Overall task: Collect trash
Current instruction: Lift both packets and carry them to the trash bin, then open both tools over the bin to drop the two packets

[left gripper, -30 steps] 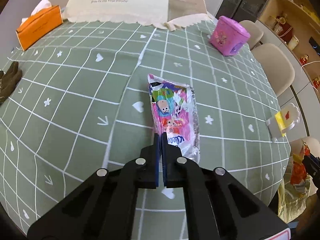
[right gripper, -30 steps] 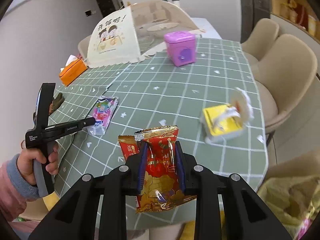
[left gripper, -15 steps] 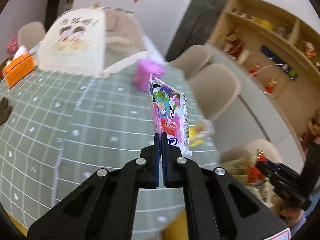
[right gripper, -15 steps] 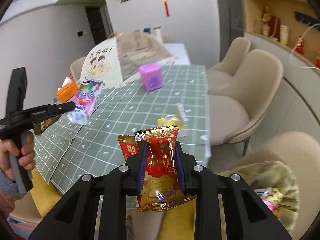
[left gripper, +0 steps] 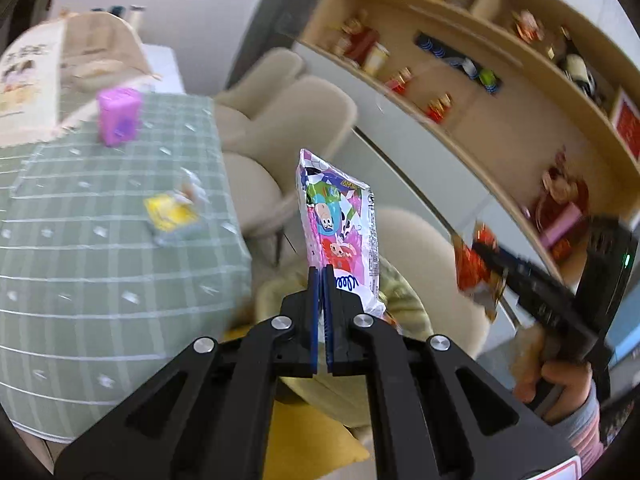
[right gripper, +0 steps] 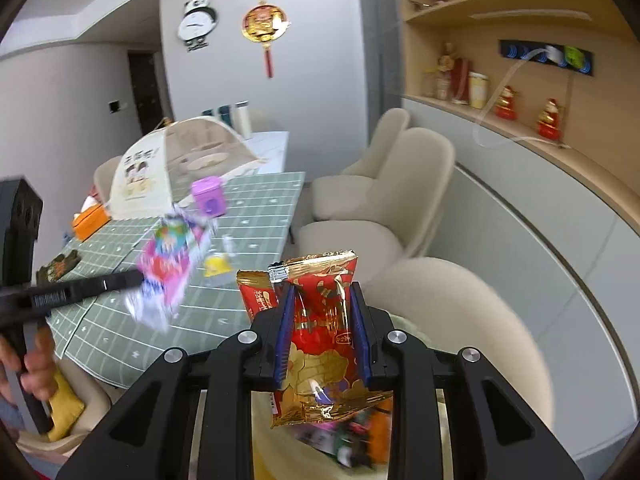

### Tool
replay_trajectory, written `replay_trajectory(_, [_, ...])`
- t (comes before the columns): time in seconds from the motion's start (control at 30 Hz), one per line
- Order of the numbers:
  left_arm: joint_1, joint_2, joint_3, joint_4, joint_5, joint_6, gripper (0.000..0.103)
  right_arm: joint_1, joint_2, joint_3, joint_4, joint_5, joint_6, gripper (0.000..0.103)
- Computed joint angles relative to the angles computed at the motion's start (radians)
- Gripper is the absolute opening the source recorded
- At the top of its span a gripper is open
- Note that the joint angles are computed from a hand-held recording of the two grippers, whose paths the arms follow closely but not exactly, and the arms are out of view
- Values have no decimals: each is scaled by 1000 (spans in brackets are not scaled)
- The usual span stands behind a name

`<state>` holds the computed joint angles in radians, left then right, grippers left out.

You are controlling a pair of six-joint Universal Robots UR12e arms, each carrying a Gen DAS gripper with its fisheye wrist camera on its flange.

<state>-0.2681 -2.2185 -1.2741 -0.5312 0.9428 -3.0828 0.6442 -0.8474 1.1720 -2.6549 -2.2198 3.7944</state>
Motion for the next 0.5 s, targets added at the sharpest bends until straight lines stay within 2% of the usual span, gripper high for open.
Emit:
replay_trajectory(0.1, [-29,-17,20,-83,-16,48,2,-2,-37,65,-10,-27,18,26])
replay_trajectory(0.2, [-59,-46,54,-152,1,75,2,-6,-54,101,-24,-38,37,26])
replay_trajectory(0.37, [-92,-88,102,-195,52,81,2,-14,-79,160,-48,-33,77,26])
replay_trajectory(0.5, [-103,-102,125,-209,69,81,2,-22,-90,194,-62,-10,94,26])
